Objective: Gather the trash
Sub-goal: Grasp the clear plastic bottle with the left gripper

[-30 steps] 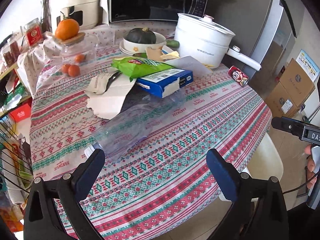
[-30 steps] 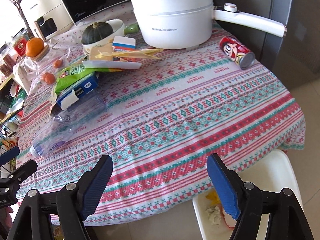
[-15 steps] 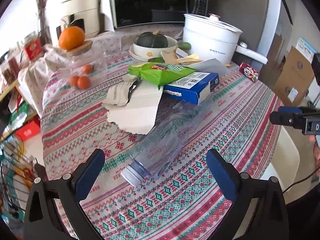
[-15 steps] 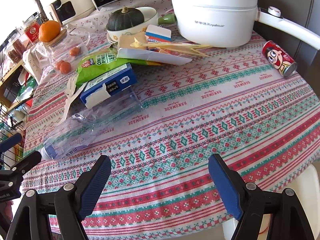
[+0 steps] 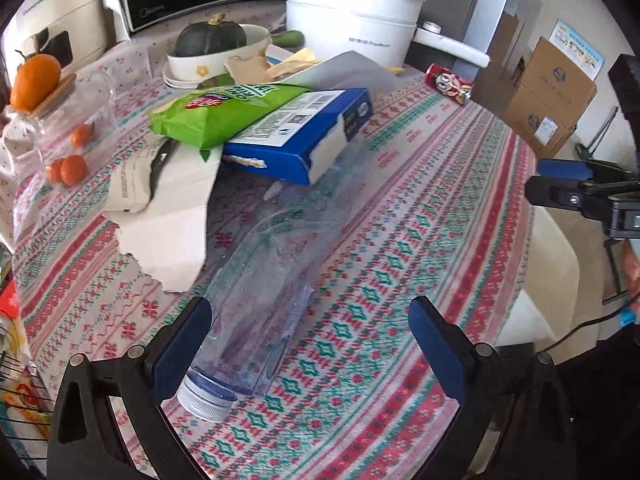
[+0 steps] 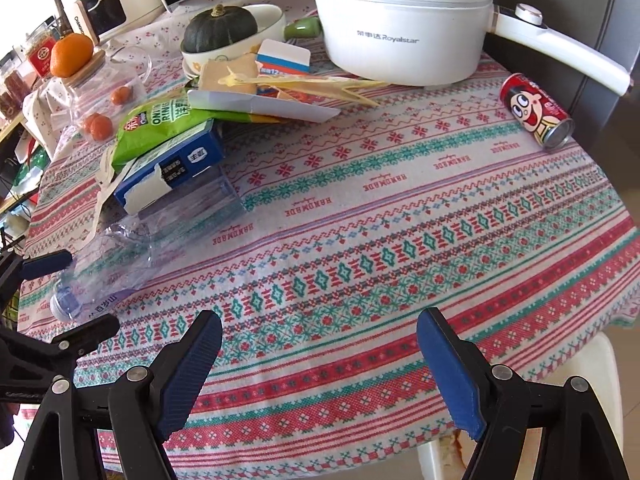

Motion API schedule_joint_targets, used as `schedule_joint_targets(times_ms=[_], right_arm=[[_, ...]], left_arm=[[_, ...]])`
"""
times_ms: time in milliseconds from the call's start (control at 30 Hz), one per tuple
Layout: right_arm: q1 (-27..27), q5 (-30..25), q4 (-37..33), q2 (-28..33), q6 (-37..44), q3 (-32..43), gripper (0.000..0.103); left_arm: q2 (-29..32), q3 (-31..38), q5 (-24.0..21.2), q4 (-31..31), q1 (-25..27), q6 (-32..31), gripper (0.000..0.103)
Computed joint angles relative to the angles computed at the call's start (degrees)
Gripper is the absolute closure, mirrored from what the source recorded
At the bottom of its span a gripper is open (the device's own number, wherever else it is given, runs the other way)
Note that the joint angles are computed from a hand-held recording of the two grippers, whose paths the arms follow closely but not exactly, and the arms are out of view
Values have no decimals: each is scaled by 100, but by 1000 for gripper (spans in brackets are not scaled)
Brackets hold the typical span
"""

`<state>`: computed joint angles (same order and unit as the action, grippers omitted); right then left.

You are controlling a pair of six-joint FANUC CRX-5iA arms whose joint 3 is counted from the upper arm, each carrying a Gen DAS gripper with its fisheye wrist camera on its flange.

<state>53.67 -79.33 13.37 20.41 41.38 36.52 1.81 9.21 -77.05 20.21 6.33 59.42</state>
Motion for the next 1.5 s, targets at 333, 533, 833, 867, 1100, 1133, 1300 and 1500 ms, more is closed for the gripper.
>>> schedule_joint_targets(times_ms=[333, 533, 833, 867, 1100, 1133, 1300, 1500], right_arm=[[-151, 53, 53, -288, -13, -322, 19], [-229, 129, 73, -542, -137, -632, 19], [-368, 109, 149, -909, -195, -1073, 19], [-386, 96, 149, -932, -209, -1095, 19], [-456, 145, 148, -1084, -317, -1213, 19], [-463, 182, 167, -1119, -348, -1240, 19], [-540, 342, 191, -1256, -539, -1353, 19], [-636, 499, 194, -1354, -735, -1481, 19]], left_arm=[[132, 226, -114, 200, -254, 212, 8], [668, 963, -38, -928, -687, 514, 10], [1139, 925, -901, -66, -478, 774, 36], [1128, 894, -946, -59, -510, 793, 37], [756, 563, -765, 103, -651, 1105, 39], [653, 513, -682, 142, -670, 1082, 40], [201, 257, -264, 561, -652, 1103, 40], [-278, 171, 324, 682, -557, 1786, 40]])
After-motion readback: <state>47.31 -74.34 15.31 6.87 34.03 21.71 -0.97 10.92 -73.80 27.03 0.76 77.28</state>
